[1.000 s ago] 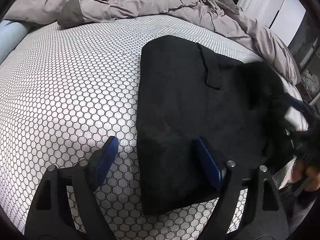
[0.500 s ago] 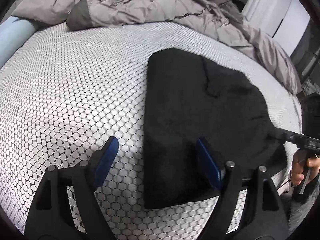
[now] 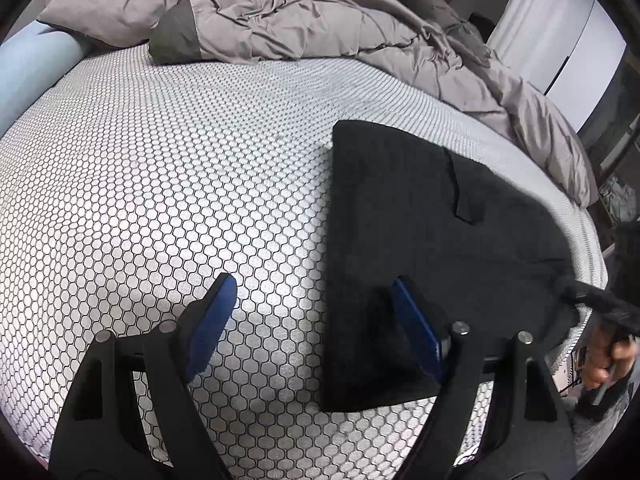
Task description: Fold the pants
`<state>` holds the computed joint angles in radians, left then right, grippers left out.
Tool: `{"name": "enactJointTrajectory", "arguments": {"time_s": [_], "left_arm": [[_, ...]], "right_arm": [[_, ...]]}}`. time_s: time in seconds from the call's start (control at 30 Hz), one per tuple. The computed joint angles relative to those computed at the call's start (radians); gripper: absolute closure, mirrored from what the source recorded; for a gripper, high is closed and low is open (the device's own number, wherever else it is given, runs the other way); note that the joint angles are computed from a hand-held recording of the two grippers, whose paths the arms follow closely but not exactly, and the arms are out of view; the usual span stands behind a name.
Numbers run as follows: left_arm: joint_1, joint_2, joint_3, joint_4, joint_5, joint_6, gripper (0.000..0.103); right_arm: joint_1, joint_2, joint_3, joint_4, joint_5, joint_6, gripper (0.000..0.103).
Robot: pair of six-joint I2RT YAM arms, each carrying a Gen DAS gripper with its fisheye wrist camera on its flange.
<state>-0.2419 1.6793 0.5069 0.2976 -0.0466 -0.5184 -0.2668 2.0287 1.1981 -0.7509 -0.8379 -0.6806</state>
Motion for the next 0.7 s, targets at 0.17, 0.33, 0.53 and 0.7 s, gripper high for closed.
{"name": "enactJointTrajectory", "arguments": {"time_s": [0.17, 0.33, 0.53, 0.7], "left_arm": [[0.01, 0.087, 0.033, 0.026, 0.053, -0.011, 0.025], [0.023, 0.15, 0.027, 0.129, 0.182, -0.02, 0.045], [-0.055, 0.121, 0.036, 0.094, 0.159, -0.01, 0.057], [-0.116, 0.1, 0.038, 0.062, 0.073, -0.021, 0.057]], "right_arm": [[0.019, 0.089, -0.011, 0.125, 0.205, 0.072, 0.072], [-0.038, -0.036, -0.085, 0.257, 0.182, 0.099, 0.027], [-0.031, 0.176, 0.1, 0.138, 0.158, 0.141, 0.069], [0.059, 0.206, 0.151, 0.355, 0.275, 0.316, 0.054]]}}
